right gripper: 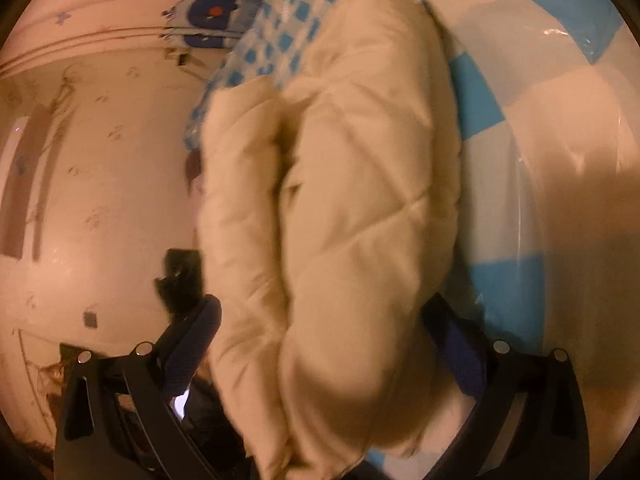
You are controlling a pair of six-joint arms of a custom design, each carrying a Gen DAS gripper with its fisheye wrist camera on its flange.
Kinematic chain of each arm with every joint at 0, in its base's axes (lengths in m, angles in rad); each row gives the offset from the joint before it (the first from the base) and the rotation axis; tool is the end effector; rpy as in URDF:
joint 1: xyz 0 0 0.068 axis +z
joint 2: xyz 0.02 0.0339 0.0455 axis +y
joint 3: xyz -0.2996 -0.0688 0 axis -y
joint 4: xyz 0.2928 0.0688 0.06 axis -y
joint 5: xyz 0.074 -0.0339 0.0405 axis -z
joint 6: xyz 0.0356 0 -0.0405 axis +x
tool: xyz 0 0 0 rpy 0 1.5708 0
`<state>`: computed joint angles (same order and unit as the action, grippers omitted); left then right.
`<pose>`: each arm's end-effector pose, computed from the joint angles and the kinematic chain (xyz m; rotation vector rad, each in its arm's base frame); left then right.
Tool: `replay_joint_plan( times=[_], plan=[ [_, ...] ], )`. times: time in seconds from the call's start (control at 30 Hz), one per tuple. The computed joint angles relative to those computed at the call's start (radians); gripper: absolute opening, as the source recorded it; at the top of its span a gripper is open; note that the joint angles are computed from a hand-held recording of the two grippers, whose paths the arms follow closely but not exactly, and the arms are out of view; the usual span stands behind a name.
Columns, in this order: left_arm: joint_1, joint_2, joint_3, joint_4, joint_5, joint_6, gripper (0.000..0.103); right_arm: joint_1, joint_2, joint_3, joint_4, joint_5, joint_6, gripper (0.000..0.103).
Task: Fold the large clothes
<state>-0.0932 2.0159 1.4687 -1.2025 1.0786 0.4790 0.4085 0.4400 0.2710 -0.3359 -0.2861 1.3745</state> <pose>0.4094 -0.0698 0.1934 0.6106 2.5791 -1.6001 0.1266 0.0658 0.1987 0.9175 2.1807 1.2952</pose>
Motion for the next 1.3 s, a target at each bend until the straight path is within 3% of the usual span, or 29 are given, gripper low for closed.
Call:
replay_joint_plan(
  times=[0.07,0.17,0.2,0.27,0.3,0.4,0.47,0.6,0.63,0.67,0.73,0.83,1.03,1.13,1.23,1.3],
  plan=[
    [-0.016,0.002,0.003,0.044,-0.014,-0.044,0.095,-0.044,0.04,-0.014,0.061,-0.05,0.007,0.098],
    [-0.022,-0.001,0.016,0.026,-0.021,-0.062,0.095,-0.055,0.106,-0.005,0.137,-0.101,-0.019,0.098],
    [-0.03,-0.031,-0.001,0.046,-0.057,-0.052,0.095,-0.071,0.138,0.009,0.131,-0.11,-0.036,0.098],
    [-0.073,-0.107,-0.054,0.178,-0.264,-0.072,0.096,-0.083,0.165,0.037,0.074,-0.098,-0.05,0.098],
    [-0.068,-0.085,-0.04,0.165,-0.274,-0.061,0.096,-0.093,0.182,0.034,0.098,-0.1,-0.044,0.098],
    [-0.031,0.076,0.082,-0.058,-0.148,-0.011,0.095,-0.08,0.178,0.013,0.163,-0.107,-0.017,0.098],
    [-0.045,0.076,0.066,-0.062,-0.105,0.031,0.095,-0.083,0.216,0.028,0.176,-0.111,-0.027,0.098],
    [-0.08,0.012,0.01,0.029,-0.098,-0.01,0.095,-0.016,0.301,0.081,0.206,-0.037,-0.06,0.098],
    [-0.085,-0.027,-0.011,0.043,-0.108,0.015,0.09,0.022,0.257,0.099,0.152,-0.003,-0.058,0.098],
    [-0.09,-0.053,-0.022,0.058,-0.12,0.022,0.076,0.061,0.243,0.121,0.155,0.028,-0.067,0.098],
    [-0.078,-0.078,-0.001,0.014,-0.104,0.055,0.07,0.111,0.273,0.188,0.142,0.073,-0.09,0.098],
    [-0.03,-0.102,0.065,-0.051,-0.085,0.095,0.067,0.117,0.364,0.289,0.166,0.059,-0.131,0.098],
    [0.107,-0.063,0.312,-0.194,-0.081,0.172,0.067,0.115,0.635,0.499,0.271,-0.012,-0.224,0.098],
    [0.19,0.017,0.451,-0.228,-0.105,0.182,0.067,0.096,0.853,0.616,0.392,-0.086,-0.246,0.098],
    [0.262,0.147,0.59,-0.206,-0.16,0.145,0.068,0.086,1.13,0.761,0.492,-0.169,-0.267,0.098],
    [0.283,0.247,0.655,-0.154,-0.235,0.091,0.071,0.08,1.306,0.868,0.471,-0.209,-0.297,0.098]
  ],
)
